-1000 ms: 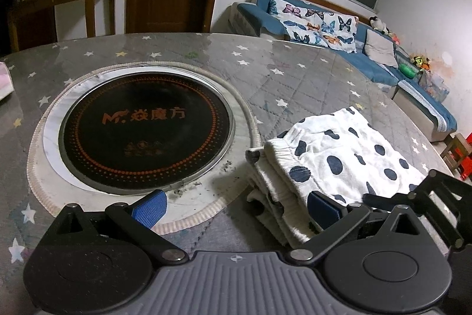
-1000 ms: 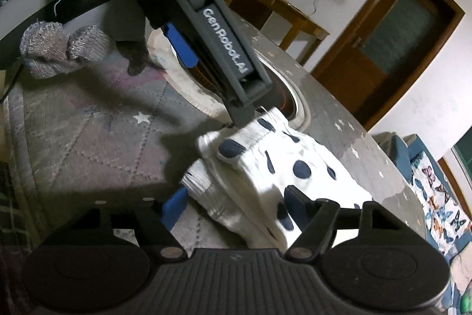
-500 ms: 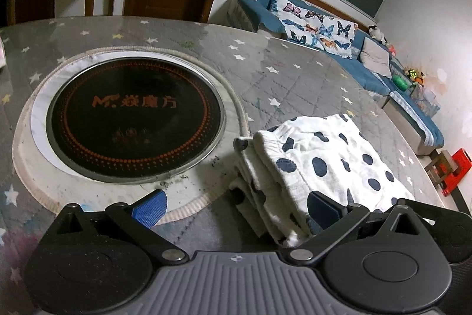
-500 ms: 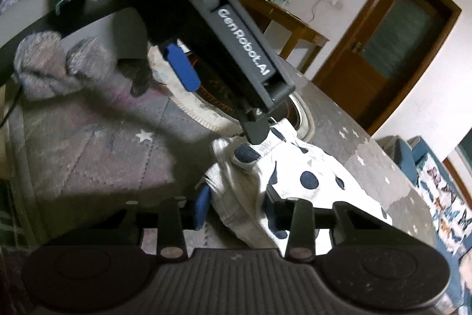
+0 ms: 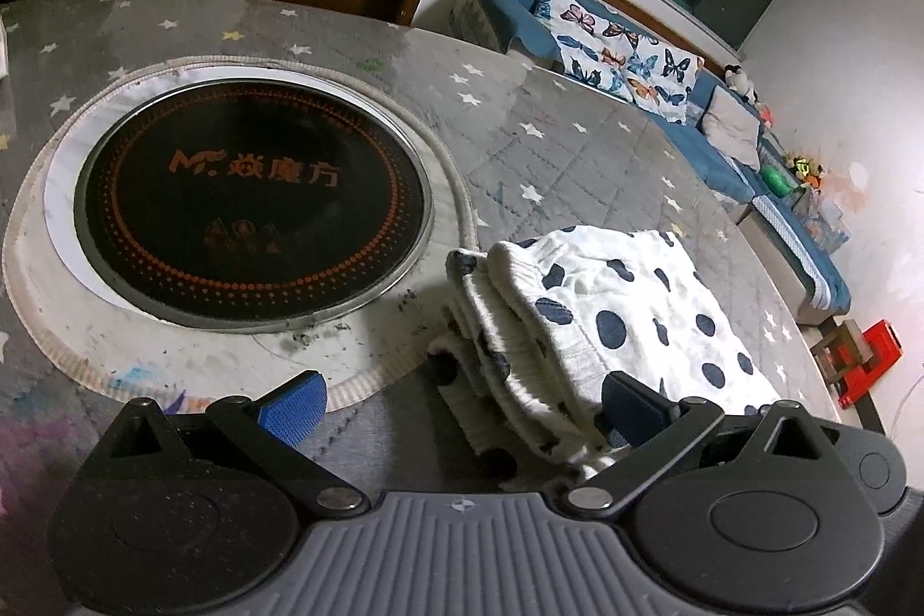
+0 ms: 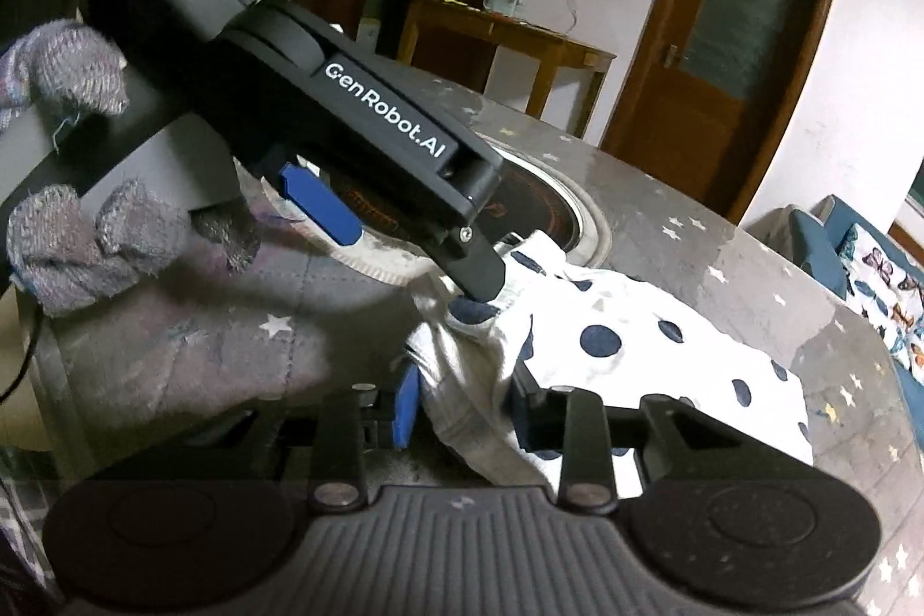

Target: Fold clothes

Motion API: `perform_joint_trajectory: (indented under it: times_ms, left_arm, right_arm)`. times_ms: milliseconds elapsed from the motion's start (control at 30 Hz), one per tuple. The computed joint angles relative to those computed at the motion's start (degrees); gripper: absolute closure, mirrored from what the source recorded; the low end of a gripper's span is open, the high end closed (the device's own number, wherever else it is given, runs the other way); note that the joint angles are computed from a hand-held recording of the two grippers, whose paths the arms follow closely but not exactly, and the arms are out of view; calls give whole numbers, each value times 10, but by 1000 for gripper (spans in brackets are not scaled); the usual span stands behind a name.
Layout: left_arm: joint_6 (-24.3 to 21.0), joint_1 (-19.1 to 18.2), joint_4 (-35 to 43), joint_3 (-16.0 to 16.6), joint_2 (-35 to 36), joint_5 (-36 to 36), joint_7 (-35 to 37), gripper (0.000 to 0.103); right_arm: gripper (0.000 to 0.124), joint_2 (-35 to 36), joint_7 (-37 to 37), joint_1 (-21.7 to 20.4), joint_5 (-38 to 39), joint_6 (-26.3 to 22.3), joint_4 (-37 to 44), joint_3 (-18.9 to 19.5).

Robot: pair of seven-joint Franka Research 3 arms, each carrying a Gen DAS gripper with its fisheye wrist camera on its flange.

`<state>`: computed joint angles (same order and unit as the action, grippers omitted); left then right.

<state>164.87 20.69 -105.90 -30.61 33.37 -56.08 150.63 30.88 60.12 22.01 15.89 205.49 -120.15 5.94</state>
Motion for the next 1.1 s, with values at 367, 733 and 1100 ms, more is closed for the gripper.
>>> perform_joint_trajectory:
  times_ms: [367,733,1100]
  left_arm:
    - [-4,-1,2,-1,2,-3,-10,0]
    - [-22,-3,2,7,2,0,-25,0]
    - [-46,-19,5,30,-2,-16,-25,1]
  right_arm:
    - [93,2,53,-26,-19,18,-5,29]
    - [98,-19,147,-74,-130,45,-42,67]
    - [101,-28,227,-138,-259,63,-64,99]
